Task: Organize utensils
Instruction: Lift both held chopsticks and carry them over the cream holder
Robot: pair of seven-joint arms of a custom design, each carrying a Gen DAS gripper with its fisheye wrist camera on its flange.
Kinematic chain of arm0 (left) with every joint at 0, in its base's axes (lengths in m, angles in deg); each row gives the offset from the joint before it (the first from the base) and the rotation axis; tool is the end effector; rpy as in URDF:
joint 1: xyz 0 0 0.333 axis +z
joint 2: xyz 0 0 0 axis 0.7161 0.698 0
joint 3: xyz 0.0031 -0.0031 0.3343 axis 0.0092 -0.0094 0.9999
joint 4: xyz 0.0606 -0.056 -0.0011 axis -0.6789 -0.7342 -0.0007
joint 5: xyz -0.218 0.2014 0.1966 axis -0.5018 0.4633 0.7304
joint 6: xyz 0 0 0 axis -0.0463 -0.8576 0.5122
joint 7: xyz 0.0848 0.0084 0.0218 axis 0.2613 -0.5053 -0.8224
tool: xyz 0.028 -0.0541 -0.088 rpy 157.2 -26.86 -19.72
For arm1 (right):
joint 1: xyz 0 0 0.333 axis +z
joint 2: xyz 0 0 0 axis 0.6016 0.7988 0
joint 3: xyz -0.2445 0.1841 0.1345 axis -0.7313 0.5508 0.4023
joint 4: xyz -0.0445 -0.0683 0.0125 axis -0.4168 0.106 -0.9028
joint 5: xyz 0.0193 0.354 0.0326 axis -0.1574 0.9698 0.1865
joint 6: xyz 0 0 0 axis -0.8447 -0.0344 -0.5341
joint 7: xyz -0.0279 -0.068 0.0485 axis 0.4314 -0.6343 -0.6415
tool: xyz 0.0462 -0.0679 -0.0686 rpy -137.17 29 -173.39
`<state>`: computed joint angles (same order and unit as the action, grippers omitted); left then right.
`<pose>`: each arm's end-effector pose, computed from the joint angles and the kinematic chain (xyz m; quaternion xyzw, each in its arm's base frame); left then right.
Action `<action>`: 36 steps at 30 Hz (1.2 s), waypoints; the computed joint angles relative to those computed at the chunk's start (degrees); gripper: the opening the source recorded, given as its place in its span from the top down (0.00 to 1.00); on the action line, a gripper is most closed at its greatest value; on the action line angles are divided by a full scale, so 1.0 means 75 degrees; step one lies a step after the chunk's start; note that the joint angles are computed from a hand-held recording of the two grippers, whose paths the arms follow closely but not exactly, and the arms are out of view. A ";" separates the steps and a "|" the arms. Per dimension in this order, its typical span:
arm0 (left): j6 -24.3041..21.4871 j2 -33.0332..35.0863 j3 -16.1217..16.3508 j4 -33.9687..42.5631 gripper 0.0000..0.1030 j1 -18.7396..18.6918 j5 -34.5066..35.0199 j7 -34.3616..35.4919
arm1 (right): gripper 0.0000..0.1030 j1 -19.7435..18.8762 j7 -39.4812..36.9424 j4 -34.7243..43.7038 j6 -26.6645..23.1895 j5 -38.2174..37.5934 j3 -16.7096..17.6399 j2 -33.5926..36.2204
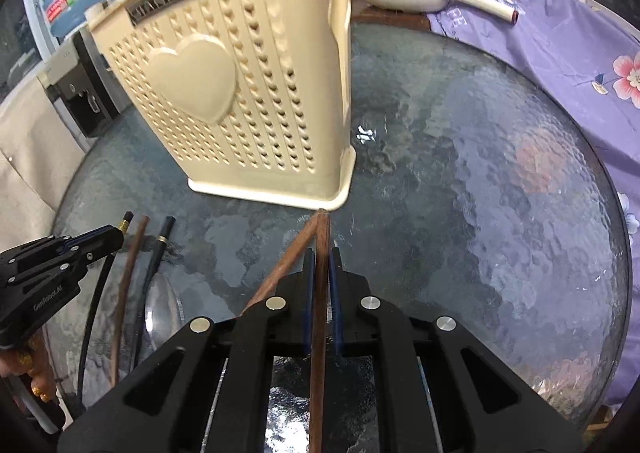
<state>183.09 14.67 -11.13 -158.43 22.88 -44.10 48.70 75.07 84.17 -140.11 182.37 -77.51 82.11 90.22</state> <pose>0.5339 -0.3182 0.4454 -0.5447 0.7719 -0.3021 0.1272 0.5153 0.4360 0.4387 -0.6150 0.7134 -0.2069 0.2647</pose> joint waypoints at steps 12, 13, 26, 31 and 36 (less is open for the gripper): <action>0.0869 -0.0683 0.0057 -0.0521 0.94 -0.0065 0.0112 -0.0170 | 0.93 0.0169 0.1755 -0.0819 0.0593 -0.1995 -0.0109 -0.0932; 0.0925 -0.0731 0.0049 -0.0542 0.94 -0.0057 0.0117 -0.0188 | 0.93 0.0142 0.1887 -0.0869 0.0612 -0.2161 -0.0077 -0.1009; 0.2078 -0.1690 -0.0097 -0.1272 0.94 0.0088 0.0138 -0.0237 | 0.93 -0.0129 0.3970 -0.1530 0.0264 -0.4730 0.0700 -0.2261; 0.2302 -0.1917 -0.0225 -0.1431 0.94 0.0281 0.0487 -0.0507 | 0.93 -0.0208 0.4131 -0.1605 -0.0057 -0.5113 0.1030 -0.2553; 0.2409 -0.2063 -0.0453 -0.1494 0.94 0.0619 0.1021 -0.0971 | 0.93 -0.0237 0.4173 -0.1583 -0.0286 -0.5329 0.1233 -0.2709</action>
<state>201.16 -0.80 -14.52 -169.64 27.53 -36.44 41.42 73.29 115.46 -151.98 180.22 -117.47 91.36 69.90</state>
